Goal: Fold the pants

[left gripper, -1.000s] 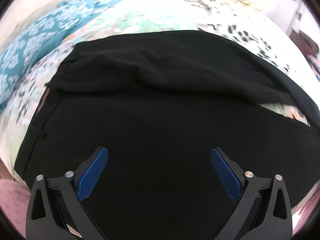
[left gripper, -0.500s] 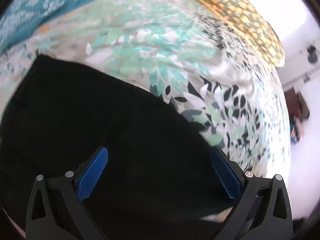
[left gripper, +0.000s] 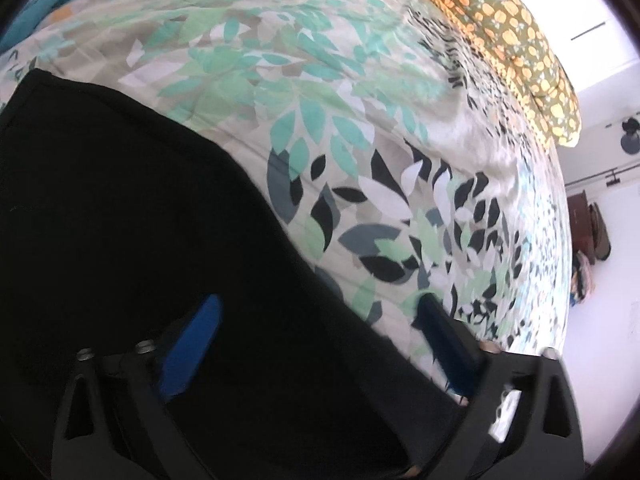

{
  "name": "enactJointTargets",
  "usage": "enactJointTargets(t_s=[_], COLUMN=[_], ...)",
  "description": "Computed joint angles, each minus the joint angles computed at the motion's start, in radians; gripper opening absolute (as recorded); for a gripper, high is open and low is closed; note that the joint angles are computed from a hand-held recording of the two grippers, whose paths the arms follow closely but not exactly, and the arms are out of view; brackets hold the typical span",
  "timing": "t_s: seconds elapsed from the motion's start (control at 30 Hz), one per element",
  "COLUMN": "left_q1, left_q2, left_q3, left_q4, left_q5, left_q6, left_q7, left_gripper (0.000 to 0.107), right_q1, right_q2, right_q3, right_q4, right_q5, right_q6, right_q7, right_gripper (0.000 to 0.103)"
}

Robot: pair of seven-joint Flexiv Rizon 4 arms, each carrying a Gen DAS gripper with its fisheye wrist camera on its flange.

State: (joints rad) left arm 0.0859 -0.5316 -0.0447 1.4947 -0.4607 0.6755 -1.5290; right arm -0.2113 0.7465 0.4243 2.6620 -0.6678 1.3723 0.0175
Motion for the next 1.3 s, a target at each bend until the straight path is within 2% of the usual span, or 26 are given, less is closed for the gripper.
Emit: enactJointTargets(t_s=[0.07,0.1,0.2,0.3,0.4,0.43,0.47,0.5,0.53,0.57,0.6,0.63,0.67,0.7,0.73,0.77,0.83,0.93,1.07,1.17,1.3], left_q1=[0.018,0.022,0.042,0.071,0.12,0.124,0.133,0.113,0.069,0.048,0.039,0.016,0.013,0.036,0.063,0.064,0.065,0.06,0.042,0.034,0.025], left_q2=[-0.009,-0.013,0.021,0.093,0.219,0.289,0.338,0.389,0.459,0.512,0.548,0.593,0.615,0.623,0.623,0.617,0.606,0.602,0.613,0.625,0.619], left_q3=[-0.017,-0.02,-0.034,-0.06,-0.081,-0.06,-0.049,-0.008,0.064,0.104,0.125,0.177,0.198,0.185,0.181,0.189,0.193,0.188,0.177,0.178,0.178], left_q4=[0.003,0.005,0.064,0.11,0.155,0.189,0.222,0.267,0.344,0.417,0.474,0.555,0.614,0.647,0.695,0.725,0.747,0.742,0.73,0.732,0.735], left_q5=[-0.041,-0.057,-0.143,-0.271,-0.42,-0.474,-0.495,-0.525,-0.555,-0.556,-0.532,-0.442,-0.353,-0.3,-0.217,-0.192,-0.155,-0.161,-0.192,-0.192,-0.211], left_q6=[-0.012,-0.017,0.035,0.079,0.099,0.107,0.115,0.127,0.137,0.139,0.144,0.116,0.097,0.073,0.023,0.002,-0.036,-0.074,-0.057,-0.082,-0.118], left_q7=[0.007,0.003,0.011,0.069,0.218,0.307,0.363,0.426,0.499,0.534,0.535,0.513,0.482,0.461,0.415,0.391,0.37,0.396,0.446,0.454,0.507], left_gripper=[0.016,0.008,0.007,0.006,0.006,0.006,0.007,0.007,0.008,0.009,0.009,0.009,0.009,0.009,0.009,0.008,0.007,0.007,0.007,0.007,0.008], right_q1=[0.043,0.062,0.073,0.001,-0.083,-0.085,-0.073,-0.033,0.035,0.105,0.174,0.244,0.314,0.384,0.429,0.448,0.451,0.412,0.348,0.307,0.266], right_q2=[0.018,0.022,-0.004,-0.076,-0.157,-0.179,-0.189,-0.201,-0.2,-0.196,-0.19,-0.188,-0.181,-0.175,-0.168,-0.167,-0.153,-0.138,-0.134,-0.151,-0.175], right_q3=[-0.012,-0.021,-0.051,-0.083,-0.097,-0.109,-0.139,-0.18,-0.21,-0.218,-0.252,-0.272,-0.312,-0.366,-0.409,-0.428,-0.437,-0.412,-0.368,-0.35,-0.351], right_q4=[0.001,0.007,0.016,-0.013,-0.06,-0.076,-0.079,-0.078,-0.078,-0.08,-0.072,-0.08,-0.082,-0.066,-0.054,-0.044,-0.027,-0.055,-0.073,-0.117,-0.192], right_q5=[0.03,0.052,0.085,0.049,0.047,0.065,0.031,0.029,0.08,0.196,0.249,0.367,0.45,0.538,0.58,0.639,0.745,0.759,0.811,0.775,0.689], right_q6=[-0.042,-0.052,-0.024,0.075,0.216,0.243,0.258,0.265,0.224,0.142,0.076,-0.016,-0.11,-0.187,-0.22,-0.255,-0.263,-0.352,-0.385,-0.459,-0.669], right_q7=[-0.021,-0.021,-0.026,-0.083,-0.123,-0.139,-0.118,-0.126,-0.173,-0.257,-0.287,-0.359,-0.397,-0.409,-0.422,-0.44,-0.423,-0.472,-0.476,-0.519,-0.645], right_gripper=[0.008,0.008,0.008,0.008,0.008,0.008,0.008,0.008,0.008,0.008,0.008,0.008,0.008,0.008,0.008,0.008,0.008,0.008,0.008,0.008,0.008])
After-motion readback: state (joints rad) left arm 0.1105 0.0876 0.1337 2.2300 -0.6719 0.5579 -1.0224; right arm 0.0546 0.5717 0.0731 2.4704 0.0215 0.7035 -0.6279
